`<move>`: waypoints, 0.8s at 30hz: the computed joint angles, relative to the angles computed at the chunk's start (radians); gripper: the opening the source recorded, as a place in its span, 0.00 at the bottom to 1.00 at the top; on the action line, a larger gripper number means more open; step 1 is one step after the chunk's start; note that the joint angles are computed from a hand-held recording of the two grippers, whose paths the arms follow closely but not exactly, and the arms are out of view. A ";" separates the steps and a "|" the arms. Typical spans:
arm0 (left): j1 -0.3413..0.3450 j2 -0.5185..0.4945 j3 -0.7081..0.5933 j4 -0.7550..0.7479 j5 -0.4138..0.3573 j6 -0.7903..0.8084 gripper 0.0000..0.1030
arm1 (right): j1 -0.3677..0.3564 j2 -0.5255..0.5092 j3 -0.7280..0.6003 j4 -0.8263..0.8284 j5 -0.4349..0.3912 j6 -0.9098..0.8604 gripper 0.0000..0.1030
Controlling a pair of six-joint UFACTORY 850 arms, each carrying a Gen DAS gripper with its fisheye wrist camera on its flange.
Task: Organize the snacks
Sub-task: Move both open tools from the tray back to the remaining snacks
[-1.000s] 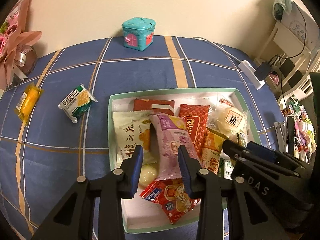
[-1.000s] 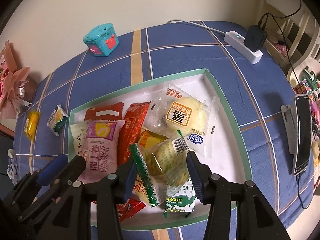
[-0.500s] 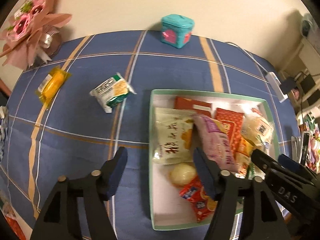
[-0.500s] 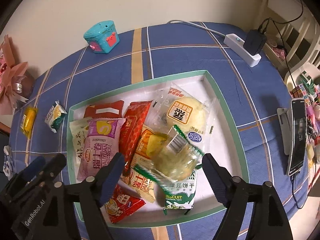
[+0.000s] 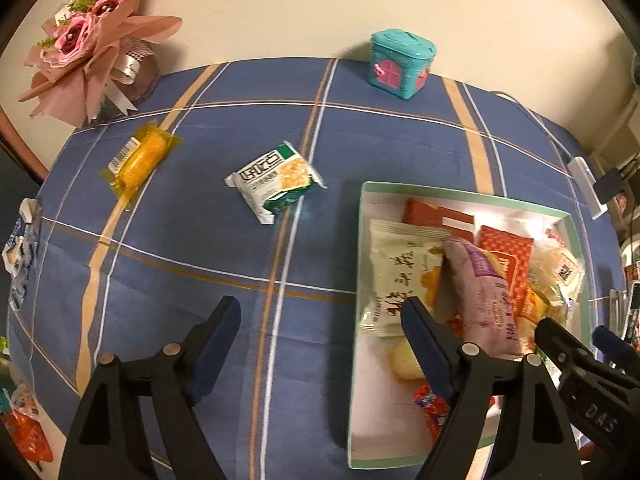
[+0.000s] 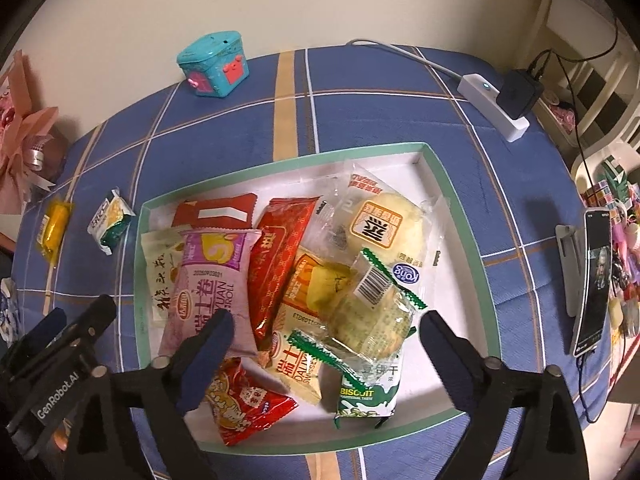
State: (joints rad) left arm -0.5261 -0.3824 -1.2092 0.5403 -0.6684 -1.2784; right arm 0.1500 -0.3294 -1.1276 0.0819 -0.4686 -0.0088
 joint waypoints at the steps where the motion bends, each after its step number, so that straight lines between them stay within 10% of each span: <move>1: 0.001 -0.001 0.000 0.000 -0.004 -0.001 0.81 | 0.002 0.000 0.000 -0.002 0.001 0.000 1.00; 5: 0.000 -0.007 -0.004 0.010 -0.030 -0.016 0.98 | 0.006 0.000 0.001 -0.005 0.002 0.000 1.00; 24: 0.042 0.026 0.043 -0.024 -0.030 -0.009 0.98 | 0.046 -0.003 -0.013 -0.009 -0.020 0.008 1.00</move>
